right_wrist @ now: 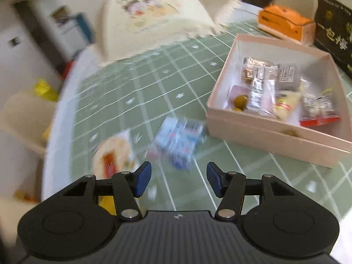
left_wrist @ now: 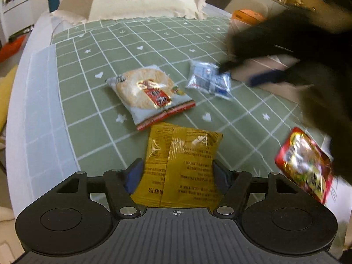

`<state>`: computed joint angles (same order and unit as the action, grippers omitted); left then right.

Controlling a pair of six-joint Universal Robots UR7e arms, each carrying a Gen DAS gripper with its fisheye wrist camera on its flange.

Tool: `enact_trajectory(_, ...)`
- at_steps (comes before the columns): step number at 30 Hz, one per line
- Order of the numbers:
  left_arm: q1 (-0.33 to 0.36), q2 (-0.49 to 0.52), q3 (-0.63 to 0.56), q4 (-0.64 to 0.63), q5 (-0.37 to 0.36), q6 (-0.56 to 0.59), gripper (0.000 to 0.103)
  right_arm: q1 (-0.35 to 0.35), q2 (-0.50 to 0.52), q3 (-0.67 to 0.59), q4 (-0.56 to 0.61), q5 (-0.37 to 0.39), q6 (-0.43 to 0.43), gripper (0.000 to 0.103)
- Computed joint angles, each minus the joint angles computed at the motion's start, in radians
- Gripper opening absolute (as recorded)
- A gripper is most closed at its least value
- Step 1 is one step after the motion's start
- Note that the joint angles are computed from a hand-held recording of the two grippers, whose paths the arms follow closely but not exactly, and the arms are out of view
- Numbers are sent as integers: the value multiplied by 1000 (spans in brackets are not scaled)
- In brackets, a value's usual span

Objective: Organize snacks
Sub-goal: 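Grasp the yellow packet with the left gripper while right grasps the blue-white candy packet, then carry both packets over the pink box and open both grippers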

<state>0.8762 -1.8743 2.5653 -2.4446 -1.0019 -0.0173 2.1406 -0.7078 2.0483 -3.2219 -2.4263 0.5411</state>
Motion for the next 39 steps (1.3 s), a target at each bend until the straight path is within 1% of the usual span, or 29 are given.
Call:
enact_trajectory(1, -11, -20, 9, 18, 5, -2, 73, -12, 21, -39, 47, -13, 54, 56)
enact_trajectory(2, -20, -32, 15, 31, 9, -5, 73, -28, 39, -83, 118, -16, 131, 56)
enact_trajectory(3, -25, -41, 18, 42, 11, -9, 73, -42, 57, -112, 148, -10, 182, 56)
enact_trajectory(4, -28, -46, 18, 50, 10, -13, 74, -51, 75, -140, 177, -16, 222, 59)
enact_trajectory(5, -29, -49, 17, 57, 7, -17, 74, -49, 108, -180, 193, -64, 236, 59)
enact_trajectory(6, -30, -54, 16, 67, 5, -22, 74, -45, 135, -205, 183, -102, 216, 59)
enact_trajectory(7, -26, -51, 12, 71, -1, -21, 74, -46, 156, -238, 208, -125, 192, 64)
enact_trajectory(9, -16, -41, 0, 75, -12, -15, 75, -51, 176, -272, 237, -124, 113, 71)
enact_trajectory(11, 3, -17, -14, 59, -27, -2, 75, -48, 178, -276, 265, -125, 37, 67)
enact_trajectory(12, 8, -12, -18, 58, -32, 0, 75, -45, 174, -265, 250, -121, -8, 61)
enact_trajectory(13, 11, -8, -23, 58, -36, 1, 75, -44, 164, -244, 226, -104, -45, 59)
enact_trajectory(14, 16, 0, -28, 57, -40, 5, 75, -41, 144, -215, 219, -84, -56, 58)
enact_trajectory(16, 19, 9, -33, 56, -45, 14, 76, -35, 76, -139, 253, -44, -9, 57)
enact_trajectory(18, 26, 20, -40, 53, -60, 24, 81, -22, 17, -56, 207, 21, -14, 57)
enact_trajectory(19, 34, 29, -43, 44, -73, 28, 84, -7, -5, -26, 200, 22, -11, 57)
enact_trajectory(21, 57, 53, -52, 10, -112, 42, 88, 41, -41, 41, 163, -14, -34, 57)
enact_trajectory(23, 75, 84, -57, -39, -138, 60, 91, 96, -75, 107, 139, -62, -36, 57)
enact_trajectory(24, 75, 97, -57, -56, -143, 63, 92, 111, -90, 131, 134, -77, -33, 57)
enact_trajectory(26, 54, 116, -57, -52, -117, 76, 91, 142, -129, 186, 147, -108, -1, 57)
enact_trajectory(27, 35, 122, -49, -54, -88, 98, 79, 146, -148, 209, 156, -119, 20, 57)
enact_trajectory(28, 8, 115, -31, -61, -57, 130, 70, 153, -170, 234, 177, -128, 57, 57)
enact_trajectory(29, -19, 89, -7, -62, -43, 168, 69, 154, -190, 257, 189, -136, 83, 57)
enact_trajectory(31, -56, 36, 23, -41, -47, 212, 64, 170, -216, 295, 221, -160, 148, 57)
enact_trajectory(32, -78, 4, 34, -14, -50, 215, 63, 181, -232, 315, 239, -178, 184, 57)
enact_trajectory(33, -95, -16, 35, 9, -58, 204, 62, 183, -237, 329, 234, -189, 197, 57)
enact_trajectory(35, -112, -31, 11, 30, -106, 180, 61, 198, -258, 358, 240, -209, 240, 57)
enact_trajectory(36, -115, -17, -16, 18, -148, 170, 61, 206, -269, 371, 241, -219, 259, 57)
enact_trajectory(38, -117, 46, -80, -65, -236, 186, 61, 226, -298, 391, 257, -244, 299, 57)
enact_trajectory(39, -127, 88, -108, -117, -261, 193, 61, 233, -311, 398, 259, -253, 308, 57)
